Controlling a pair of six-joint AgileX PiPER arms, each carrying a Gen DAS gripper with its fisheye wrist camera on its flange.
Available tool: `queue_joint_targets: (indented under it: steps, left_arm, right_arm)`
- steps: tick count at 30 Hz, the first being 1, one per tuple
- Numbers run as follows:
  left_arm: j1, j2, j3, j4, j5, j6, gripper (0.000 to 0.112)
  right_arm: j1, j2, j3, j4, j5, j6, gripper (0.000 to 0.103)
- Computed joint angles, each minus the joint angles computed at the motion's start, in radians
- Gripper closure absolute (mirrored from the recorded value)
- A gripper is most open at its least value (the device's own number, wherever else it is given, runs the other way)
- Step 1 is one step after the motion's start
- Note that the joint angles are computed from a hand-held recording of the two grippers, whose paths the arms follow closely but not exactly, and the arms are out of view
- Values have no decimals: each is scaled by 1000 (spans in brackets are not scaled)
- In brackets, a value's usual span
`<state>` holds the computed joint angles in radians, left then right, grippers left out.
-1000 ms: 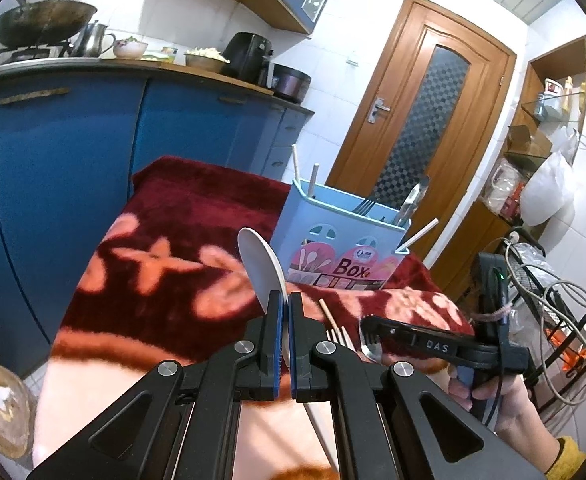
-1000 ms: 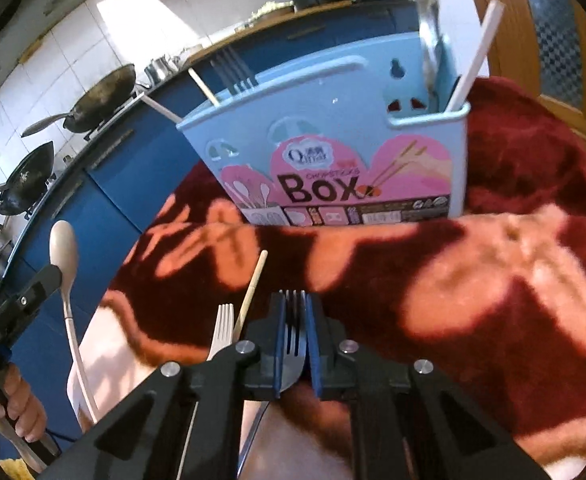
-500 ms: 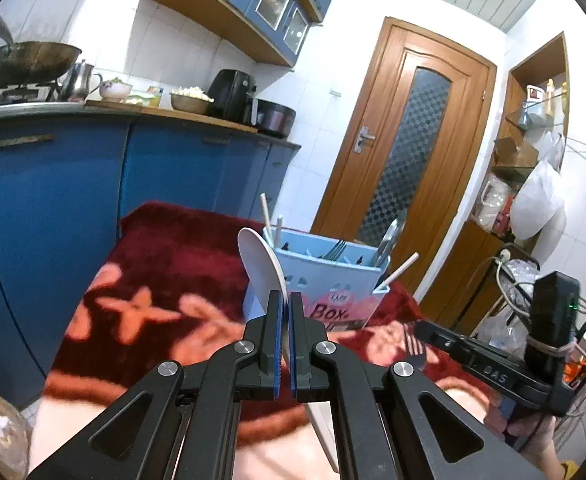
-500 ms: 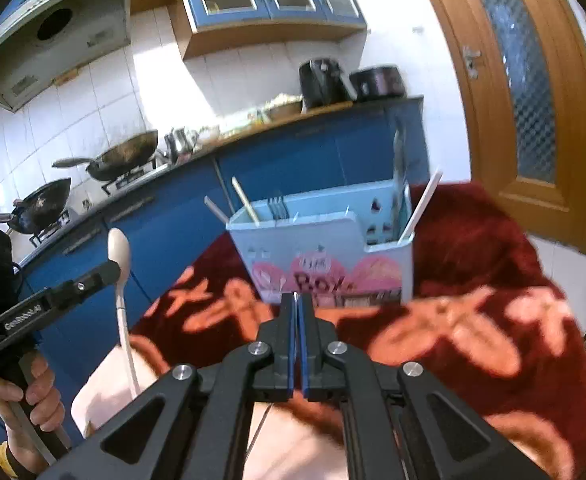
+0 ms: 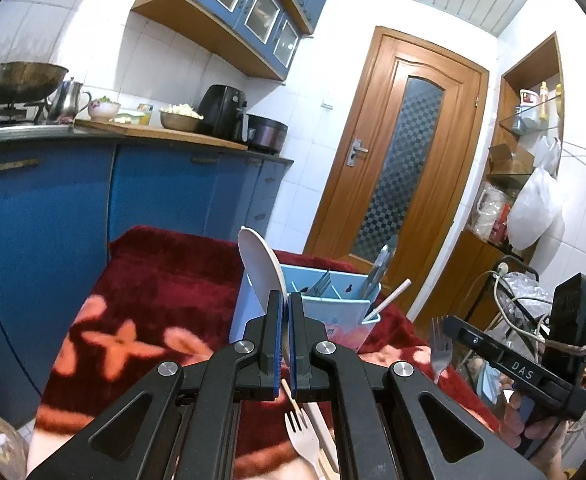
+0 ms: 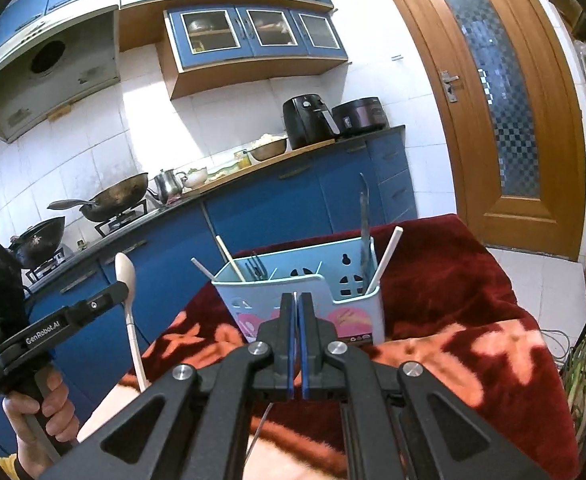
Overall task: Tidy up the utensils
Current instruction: 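Carry the spoon and fork to the Box holder and lower them inside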
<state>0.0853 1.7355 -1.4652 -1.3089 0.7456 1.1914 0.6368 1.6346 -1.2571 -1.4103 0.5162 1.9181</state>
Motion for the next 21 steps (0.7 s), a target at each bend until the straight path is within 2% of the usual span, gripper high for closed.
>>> queue_joint_targets:
  steps: [6,8,14,21]
  left_arm:
    - [-50,28,-78,-30,-89,16,110]
    - [-71,50,-126,-30,-115,2,110]
    - [-150,136,-283,-29,-257,4,110]
    - [-237,258,-462,70,-406,-33,110]
  right_arm:
    - [50,62,-113,-18,190,-118,100]
    - [53,79,-144,-31,221,-142,100]
    - [15,133,-268,-39,253,-251,100]
    - [-47,195,-417,-55,270,-326,100]
